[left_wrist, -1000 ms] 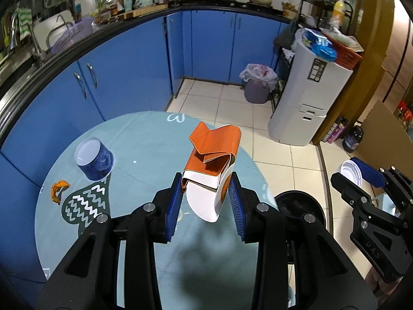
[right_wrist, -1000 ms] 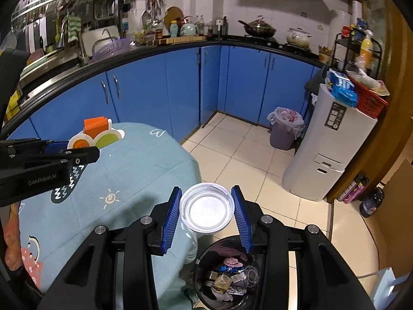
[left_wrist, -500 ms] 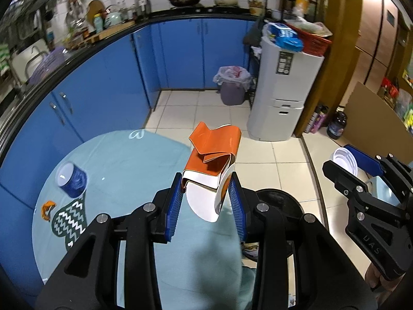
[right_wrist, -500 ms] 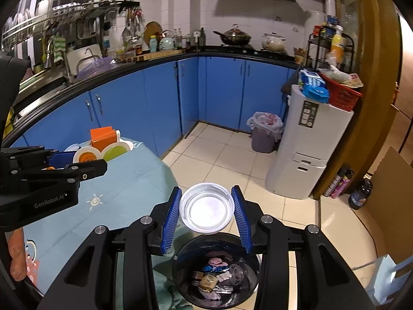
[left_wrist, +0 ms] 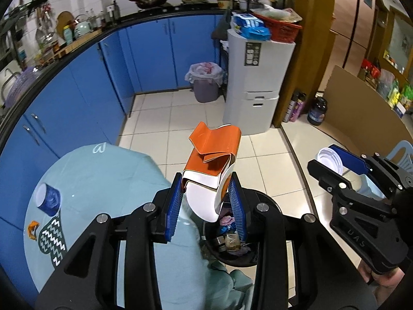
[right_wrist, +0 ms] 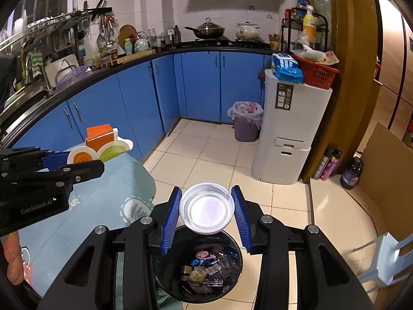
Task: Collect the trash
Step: 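Carry the dispenser and cap over the black bin and open both tools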
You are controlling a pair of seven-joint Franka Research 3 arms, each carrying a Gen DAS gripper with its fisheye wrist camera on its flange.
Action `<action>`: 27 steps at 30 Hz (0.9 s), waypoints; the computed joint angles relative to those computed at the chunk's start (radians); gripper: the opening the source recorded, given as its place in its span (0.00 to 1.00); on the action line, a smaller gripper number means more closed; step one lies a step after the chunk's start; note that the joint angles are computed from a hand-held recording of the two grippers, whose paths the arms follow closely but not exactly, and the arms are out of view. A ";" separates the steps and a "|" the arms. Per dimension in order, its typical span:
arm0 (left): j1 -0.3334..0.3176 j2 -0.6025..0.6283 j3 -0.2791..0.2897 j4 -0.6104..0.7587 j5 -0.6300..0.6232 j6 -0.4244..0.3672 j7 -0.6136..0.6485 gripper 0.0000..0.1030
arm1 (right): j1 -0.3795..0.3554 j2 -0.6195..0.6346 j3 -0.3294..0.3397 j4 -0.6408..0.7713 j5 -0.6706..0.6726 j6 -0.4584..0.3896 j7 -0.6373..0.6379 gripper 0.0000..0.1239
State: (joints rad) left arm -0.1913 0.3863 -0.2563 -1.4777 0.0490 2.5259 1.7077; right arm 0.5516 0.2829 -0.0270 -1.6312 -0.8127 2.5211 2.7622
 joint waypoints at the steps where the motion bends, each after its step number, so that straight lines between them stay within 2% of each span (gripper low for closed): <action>1: -0.005 0.009 -0.002 0.011 0.003 -0.008 0.001 0.36 | -0.004 -0.003 0.000 -0.007 0.004 0.006 0.000 0.32; 7: -0.033 0.048 -0.007 0.066 0.020 -0.047 0.003 0.36 | -0.015 -0.007 -0.002 -0.034 0.016 0.020 -0.007 0.31; 12: -0.058 0.075 -0.001 0.106 0.043 -0.076 -0.007 0.40 | -0.028 -0.023 -0.007 -0.069 0.022 0.031 0.018 0.32; 13: -0.066 0.078 0.005 0.107 0.057 -0.071 -0.015 0.49 | -0.033 -0.025 -0.006 -0.075 0.026 0.034 0.021 0.32; 14: -0.075 0.079 0.015 0.107 0.076 -0.064 -0.033 0.63 | -0.037 -0.028 -0.006 -0.082 0.028 0.038 0.024 0.32; 15: -0.078 0.077 0.020 0.102 0.086 -0.056 -0.047 0.69 | -0.040 -0.031 -0.006 -0.087 0.030 0.038 0.026 0.32; 18: -0.071 0.075 0.015 0.096 0.086 -0.042 -0.056 0.77 | -0.045 -0.032 -0.003 -0.092 0.030 0.035 0.030 0.32; 20: -0.071 0.076 0.018 0.095 0.092 -0.034 -0.070 0.86 | -0.049 -0.031 -0.001 -0.095 0.035 0.041 0.030 0.32; 27: -0.055 0.076 0.023 0.098 0.093 -0.043 -0.101 0.87 | -0.046 0.011 0.004 -0.063 0.084 0.058 -0.019 0.32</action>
